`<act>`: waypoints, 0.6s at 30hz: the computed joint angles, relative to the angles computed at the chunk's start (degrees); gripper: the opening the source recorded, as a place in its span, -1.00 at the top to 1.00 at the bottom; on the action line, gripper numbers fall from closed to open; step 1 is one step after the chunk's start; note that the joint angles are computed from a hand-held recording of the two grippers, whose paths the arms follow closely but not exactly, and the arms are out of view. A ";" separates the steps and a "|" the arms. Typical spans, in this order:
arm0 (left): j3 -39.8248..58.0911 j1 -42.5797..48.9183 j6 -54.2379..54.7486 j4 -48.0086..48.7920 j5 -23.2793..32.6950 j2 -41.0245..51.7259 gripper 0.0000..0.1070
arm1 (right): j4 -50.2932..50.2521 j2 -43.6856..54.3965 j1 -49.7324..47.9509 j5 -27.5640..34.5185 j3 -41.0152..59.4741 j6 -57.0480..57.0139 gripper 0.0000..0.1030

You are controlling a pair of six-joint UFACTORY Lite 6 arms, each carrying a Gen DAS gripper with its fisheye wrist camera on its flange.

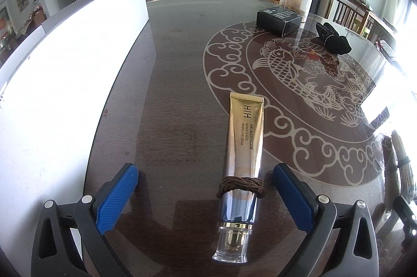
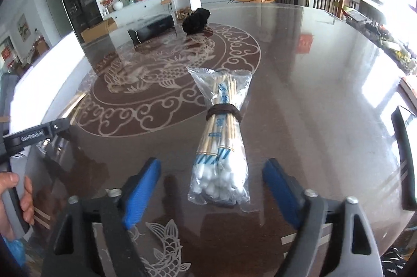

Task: Organize objects
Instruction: 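Lift the cotton swab bag with the right gripper, then hold the gold tube and cotton swab bag just above the table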

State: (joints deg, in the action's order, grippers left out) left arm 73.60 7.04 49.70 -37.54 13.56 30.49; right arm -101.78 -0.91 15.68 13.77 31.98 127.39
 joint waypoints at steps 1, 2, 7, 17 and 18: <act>-0.13 0.02 0.18 -0.17 -0.03 -0.08 -0.93 | 1.55 0.84 0.54 0.88 0.47 -1.70 -0.83; 0.09 -0.01 -0.02 0.01 0.00 0.08 -0.93 | 5.45 2.02 1.36 1.88 1.53 -5.79 -0.87; -0.19 -0.01 0.32 -0.31 -0.09 -0.08 -0.93 | 8.04 4.14 2.95 3.47 2.68 -9.16 -1.00; 0.09 -0.01 0.02 -0.03 0.01 0.08 -0.93 | 2.72 3.67 3.40 4.74 1.24 -3.12 -1.00; -0.09 0.03 0.23 -0.20 -0.01 -0.06 -0.93 | 2.54 3.68 3.52 4.87 1.16 -2.80 -1.00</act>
